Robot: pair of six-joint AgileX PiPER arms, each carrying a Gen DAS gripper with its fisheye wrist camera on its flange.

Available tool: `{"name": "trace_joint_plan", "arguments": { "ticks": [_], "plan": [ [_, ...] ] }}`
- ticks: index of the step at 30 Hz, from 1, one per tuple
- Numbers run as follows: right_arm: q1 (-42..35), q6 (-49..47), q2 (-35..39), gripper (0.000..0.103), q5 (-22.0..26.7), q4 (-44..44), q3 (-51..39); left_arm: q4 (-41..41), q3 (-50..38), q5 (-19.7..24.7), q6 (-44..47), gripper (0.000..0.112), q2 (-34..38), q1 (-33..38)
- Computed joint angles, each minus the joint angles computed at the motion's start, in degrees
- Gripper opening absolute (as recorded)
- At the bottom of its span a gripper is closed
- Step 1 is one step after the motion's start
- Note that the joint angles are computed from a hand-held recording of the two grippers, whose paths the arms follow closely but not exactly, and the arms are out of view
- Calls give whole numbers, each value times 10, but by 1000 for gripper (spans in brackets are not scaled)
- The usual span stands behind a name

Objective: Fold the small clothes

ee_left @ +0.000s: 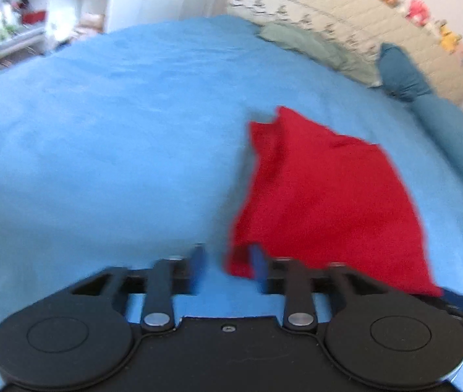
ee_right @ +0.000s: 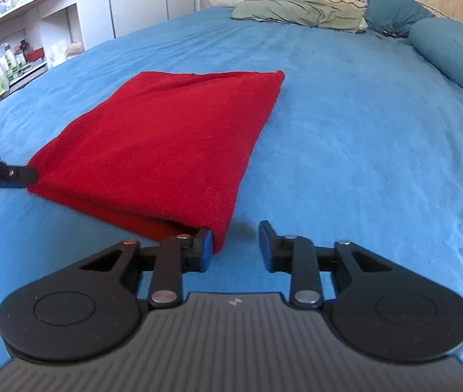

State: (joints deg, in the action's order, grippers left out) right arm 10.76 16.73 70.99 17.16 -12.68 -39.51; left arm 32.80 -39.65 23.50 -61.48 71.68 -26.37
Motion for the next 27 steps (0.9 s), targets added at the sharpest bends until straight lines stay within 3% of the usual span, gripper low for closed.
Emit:
{"name": "trace_joint_plan", "arguments": {
  "ticks": [1,3,5,6,7,12,14,17,22,27],
  "plan": [
    [-3,-19,-10,69,14,12,-2,17,-11,32,-15,55,0,-3],
    [-26,-119,-25,78,50,100,-16,12,-35,77,23,60,-12,11],
    [-64,-233,-31,86,99,202,-47,-46,-64,72,134,79,-22,51],
    [-87,-290,-26,94,125,252,-70,-83,-86,68,191,96,-15,68],
    [-108,-331,-16,103,148,288,-97,-124,-109,65,249,102,-4,84],
    [-155,-304,112,103,306,323,-297,-374,-279,109,535,103,111,141],
    [-174,-299,162,103,341,360,-354,-443,-343,138,605,103,171,150],
    [-180,-270,222,103,346,372,-407,-483,-423,175,651,101,262,154],
    [-181,-283,281,103,341,404,-442,-547,-493,220,697,87,354,167],
    [-180,-325,317,103,312,439,-432,-627,-478,202,736,81,377,188]
  ]
}}
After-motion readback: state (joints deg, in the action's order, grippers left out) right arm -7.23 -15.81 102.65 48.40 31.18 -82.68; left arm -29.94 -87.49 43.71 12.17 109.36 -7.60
